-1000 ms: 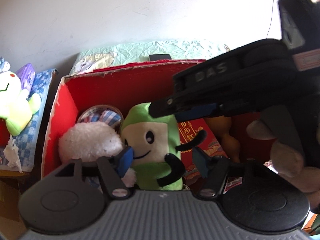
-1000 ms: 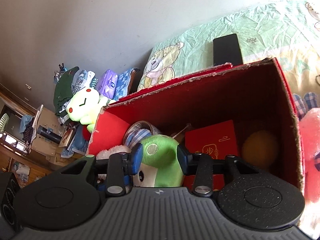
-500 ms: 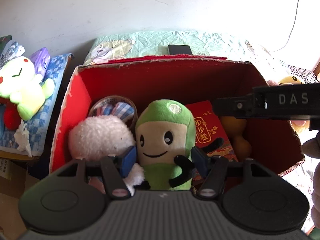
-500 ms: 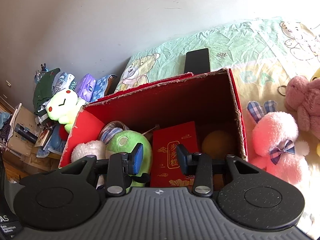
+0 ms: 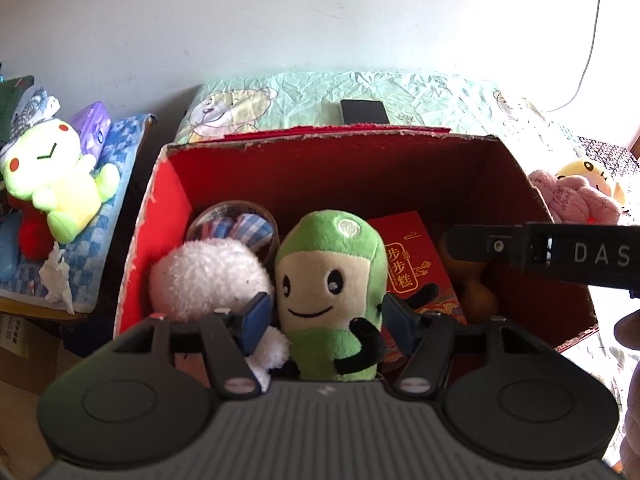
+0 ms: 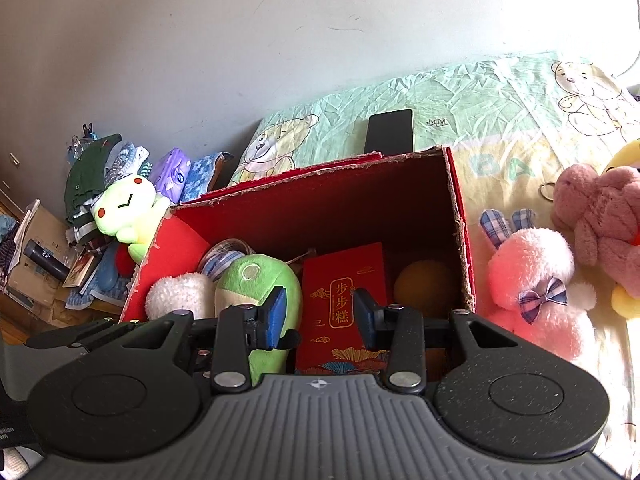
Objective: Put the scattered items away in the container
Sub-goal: 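Withdraw both tools from the box toward the remaining plush toys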
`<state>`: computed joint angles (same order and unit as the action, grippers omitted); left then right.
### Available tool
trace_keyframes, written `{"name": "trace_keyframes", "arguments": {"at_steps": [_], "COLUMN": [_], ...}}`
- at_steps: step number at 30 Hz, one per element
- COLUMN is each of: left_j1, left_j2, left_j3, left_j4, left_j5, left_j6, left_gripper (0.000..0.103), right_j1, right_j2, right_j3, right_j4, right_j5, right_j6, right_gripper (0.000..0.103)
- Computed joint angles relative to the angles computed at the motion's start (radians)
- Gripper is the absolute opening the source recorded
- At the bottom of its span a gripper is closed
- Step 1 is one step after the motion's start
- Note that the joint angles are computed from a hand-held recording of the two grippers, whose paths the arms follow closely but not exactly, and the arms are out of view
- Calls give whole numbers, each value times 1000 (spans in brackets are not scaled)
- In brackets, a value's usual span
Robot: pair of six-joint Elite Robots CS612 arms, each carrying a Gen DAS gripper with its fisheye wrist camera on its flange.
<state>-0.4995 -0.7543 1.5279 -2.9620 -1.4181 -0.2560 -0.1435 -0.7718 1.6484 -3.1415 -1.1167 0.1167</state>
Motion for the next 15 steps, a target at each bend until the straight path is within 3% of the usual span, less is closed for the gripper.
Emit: {"name": "trace_keyframes", "arguments": {"at_steps": [15], "left_j1": [-20], "left_j2": [-8], "left_j3": [1], "left_j4": [19], "left_j5": [44], "left_j6": [-31], "left_gripper": [67], "right_j1": [-12], "right_j2": [-24], "right_j3": [41], "right_j4": [-11], "right_j5": [-21], "right_j6": [-5], "right_gripper": [41]}}
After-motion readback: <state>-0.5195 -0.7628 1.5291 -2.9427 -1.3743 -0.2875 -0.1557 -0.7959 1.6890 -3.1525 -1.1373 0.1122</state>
